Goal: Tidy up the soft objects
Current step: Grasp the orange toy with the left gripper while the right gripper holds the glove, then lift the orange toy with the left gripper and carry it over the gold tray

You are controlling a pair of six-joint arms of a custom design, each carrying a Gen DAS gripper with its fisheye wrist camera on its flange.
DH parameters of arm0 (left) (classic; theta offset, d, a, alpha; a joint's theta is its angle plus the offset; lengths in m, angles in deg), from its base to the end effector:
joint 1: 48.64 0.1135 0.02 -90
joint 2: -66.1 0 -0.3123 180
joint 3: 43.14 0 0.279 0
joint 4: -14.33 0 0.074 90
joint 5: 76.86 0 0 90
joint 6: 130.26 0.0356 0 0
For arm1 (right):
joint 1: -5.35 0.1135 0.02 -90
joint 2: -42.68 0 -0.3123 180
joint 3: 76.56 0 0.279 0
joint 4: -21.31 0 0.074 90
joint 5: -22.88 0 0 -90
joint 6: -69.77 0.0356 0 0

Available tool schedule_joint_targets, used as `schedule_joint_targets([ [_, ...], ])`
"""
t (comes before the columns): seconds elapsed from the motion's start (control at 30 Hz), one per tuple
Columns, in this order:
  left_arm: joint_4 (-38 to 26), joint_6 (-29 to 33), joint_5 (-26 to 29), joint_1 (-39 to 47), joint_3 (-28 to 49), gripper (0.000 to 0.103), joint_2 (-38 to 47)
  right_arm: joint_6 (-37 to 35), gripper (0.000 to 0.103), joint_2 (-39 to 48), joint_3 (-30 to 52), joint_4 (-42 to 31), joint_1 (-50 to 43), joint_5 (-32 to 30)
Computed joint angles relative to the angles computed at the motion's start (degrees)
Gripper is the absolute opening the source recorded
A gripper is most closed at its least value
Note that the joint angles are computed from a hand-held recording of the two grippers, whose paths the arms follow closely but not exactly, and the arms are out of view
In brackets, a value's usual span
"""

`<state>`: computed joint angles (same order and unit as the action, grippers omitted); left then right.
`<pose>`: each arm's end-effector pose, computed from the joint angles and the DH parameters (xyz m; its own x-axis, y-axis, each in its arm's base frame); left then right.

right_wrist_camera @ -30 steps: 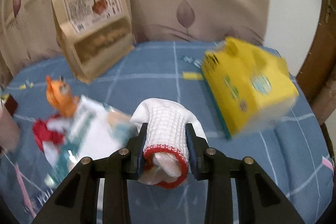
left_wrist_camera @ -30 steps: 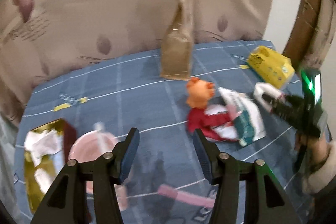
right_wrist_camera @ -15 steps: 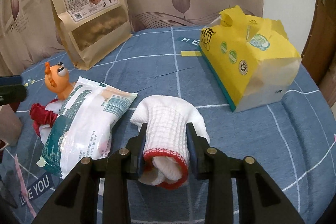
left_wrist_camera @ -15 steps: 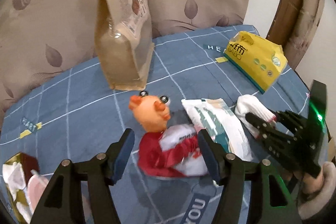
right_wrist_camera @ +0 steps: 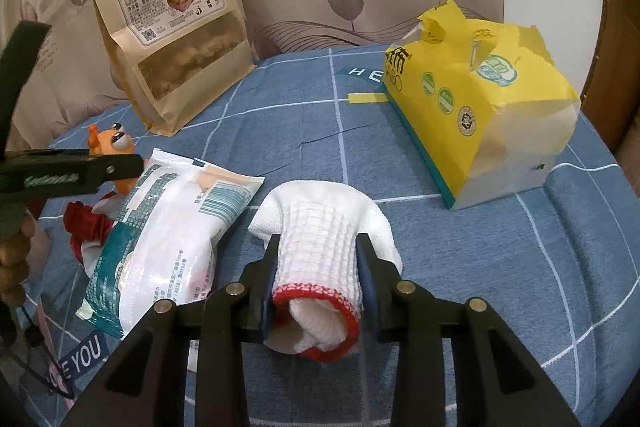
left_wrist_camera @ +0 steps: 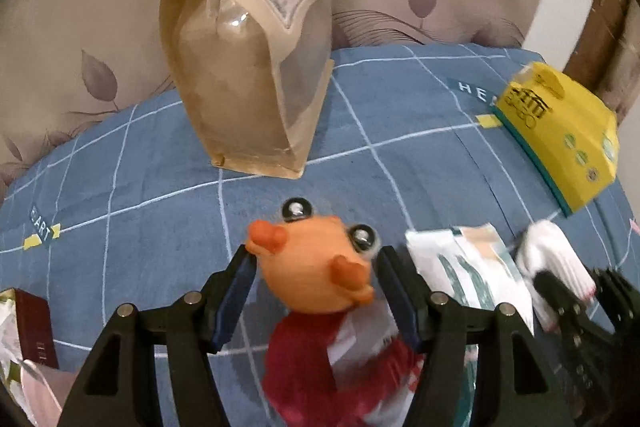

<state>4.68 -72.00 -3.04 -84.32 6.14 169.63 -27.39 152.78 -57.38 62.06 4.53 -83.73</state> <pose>0.2525 -0.1691 0.0935 -0.8627 -0.0026 -0.5058 0.0080 0.9998 -0.0186 0.1922 0.0074 0.0448 -0.7408 -0.1088 -0.6629 -0.2637 0.9547 0.1380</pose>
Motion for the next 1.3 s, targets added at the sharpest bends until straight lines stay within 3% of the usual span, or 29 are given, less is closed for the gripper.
schedule_joint_targets([
  [0.03,0.88,0.04,0.56,0.39,-0.31,0.051,-0.16,0.08,0.033,0.03,0.01,0.02,-0.01,-0.08],
  [0.2,0.83,-1.24,0.67,0.40,-1.69,0.048,-2.82,0.04,0.034,0.20,-0.03,0.20,0.10,0.13],
  [0.43,-4.66,-3.41,-1.77,-1.89,-2.64,0.048,-9.58,-0.20,0.034,0.13,0.08,0.05,0.55,1.11],
  [0.9,-22.10,-8.71,-6.77,-10.06,-5.19,0.048,-30.74,-1.06,0.035,-0.08,0.48,-0.39,2.04,4.26],
  [1.3,-41.87,-13.17,-10.47,-13.48,-6.64,0.048,-49.91,-1.47,0.035,-0.29,0.29,-0.29,2.40,5.37],
])
